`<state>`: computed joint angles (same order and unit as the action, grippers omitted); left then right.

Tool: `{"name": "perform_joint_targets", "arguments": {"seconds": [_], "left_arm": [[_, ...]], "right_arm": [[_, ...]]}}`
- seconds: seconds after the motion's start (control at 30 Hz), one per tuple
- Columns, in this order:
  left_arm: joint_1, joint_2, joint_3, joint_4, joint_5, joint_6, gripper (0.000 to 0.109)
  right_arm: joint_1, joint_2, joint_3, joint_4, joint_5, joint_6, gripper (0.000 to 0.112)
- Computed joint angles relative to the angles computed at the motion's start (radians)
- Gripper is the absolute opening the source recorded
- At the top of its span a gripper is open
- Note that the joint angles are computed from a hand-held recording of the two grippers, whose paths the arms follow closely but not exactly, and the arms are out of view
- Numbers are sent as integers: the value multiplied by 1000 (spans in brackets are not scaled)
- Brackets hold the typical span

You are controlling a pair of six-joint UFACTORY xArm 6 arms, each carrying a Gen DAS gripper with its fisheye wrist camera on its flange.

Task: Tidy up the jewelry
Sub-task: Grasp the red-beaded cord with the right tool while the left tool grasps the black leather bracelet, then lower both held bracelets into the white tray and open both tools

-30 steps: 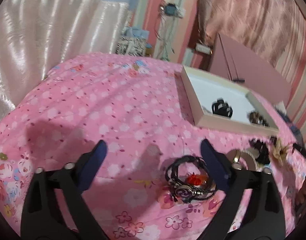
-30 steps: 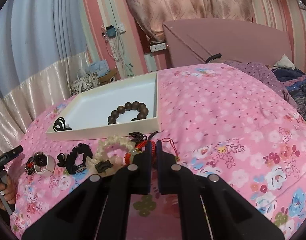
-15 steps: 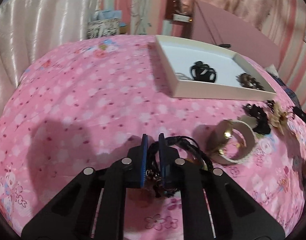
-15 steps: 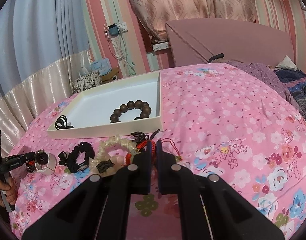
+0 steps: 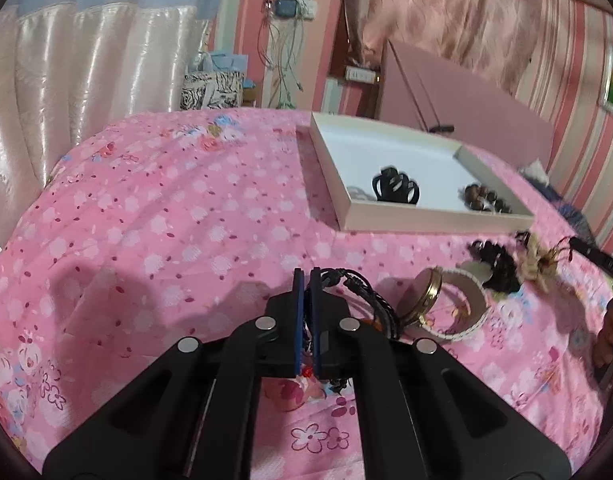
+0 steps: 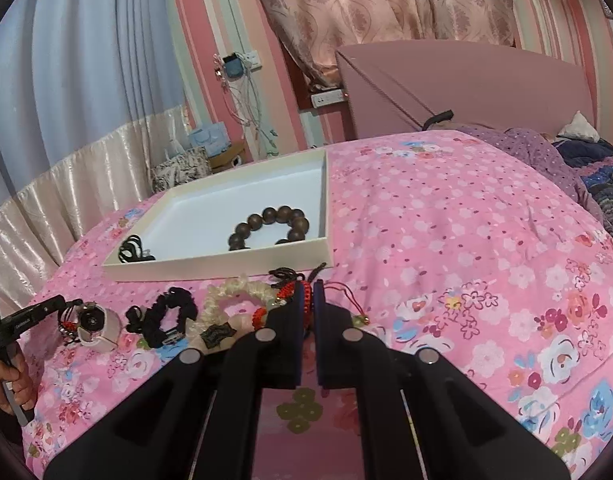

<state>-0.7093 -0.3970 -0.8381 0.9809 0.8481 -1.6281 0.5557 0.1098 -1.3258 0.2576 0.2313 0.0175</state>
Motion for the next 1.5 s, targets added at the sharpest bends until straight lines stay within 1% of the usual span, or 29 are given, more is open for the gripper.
{"name": "perform_joint_targets", "arguments": {"seconds": [0.07,0.2,0.37,0.5,0.57,0.63,0.73,0.8,0.87,0.93,1.0,1.07,1.1,1.13,1.2,1.3,1.33,1.37,1.4,1.43,1.47,1.5], "left_arm": [[-18,-6,-5,30,31,-12,0],[-48,-27,-30,80,74,-32,0],[-90,-34,-102,122,159,-7,0],[-85,4,-177,131,184,49,0],[-63,22,-207,125,161,72,0],[-41,60,-260,120,142,102,0],[-18,120,-331,124,108,130,0],[6,181,-400,118,69,150,0],[26,239,-460,104,32,156,0],[48,306,-523,85,-22,164,0],[50,377,-585,80,-31,171,0],[60,438,-628,63,-49,194,0],[72,458,-633,47,-74,197,0],[80,467,-629,42,-80,199,0],[89,466,-617,29,-56,210,0],[110,418,-551,-15,-33,224,0],[108,401,-533,-10,-4,209,0],[104,386,-522,-38,47,221,0],[111,369,-508,-107,55,271,0],[114,351,-489,-139,50,293,0],[103,331,-471,-150,83,295,4],[92,326,-469,-186,129,327,24]], "right_arm": [[6,-8,8,119,-19,-96,3],[11,-25,-6,254,-16,-206,3],[17,-20,-89,279,0,-264,3],[16,22,-191,294,33,-297,3],[15,54,-251,307,57,-307,3],[18,83,-298,285,68,-292,3],[23,159,-412,266,102,-273,3],[25,213,-495,256,137,-256,3],[28,291,-611,233,184,-230,3],[32,359,-711,215,222,-208,3],[34,446,-839,193,283,-190,3],[36,506,-916,169,324,-165,3],[37,538,-950,168,351,-164,3],[38,558,-967,168,364,-164,3],[40,580,-973,175,392,-171,3],[40,598,-984,187,457,-190,3],[42,597,-975,182,463,-189,3],[43,591,-962,173,475,-196,3],[43,584,-948,173,475,-199,3],[42,571,-924,185,469,-207,3],[40,568,-920,191,472,-210,3],[39,563,-910,193,468,-210,3]]}}
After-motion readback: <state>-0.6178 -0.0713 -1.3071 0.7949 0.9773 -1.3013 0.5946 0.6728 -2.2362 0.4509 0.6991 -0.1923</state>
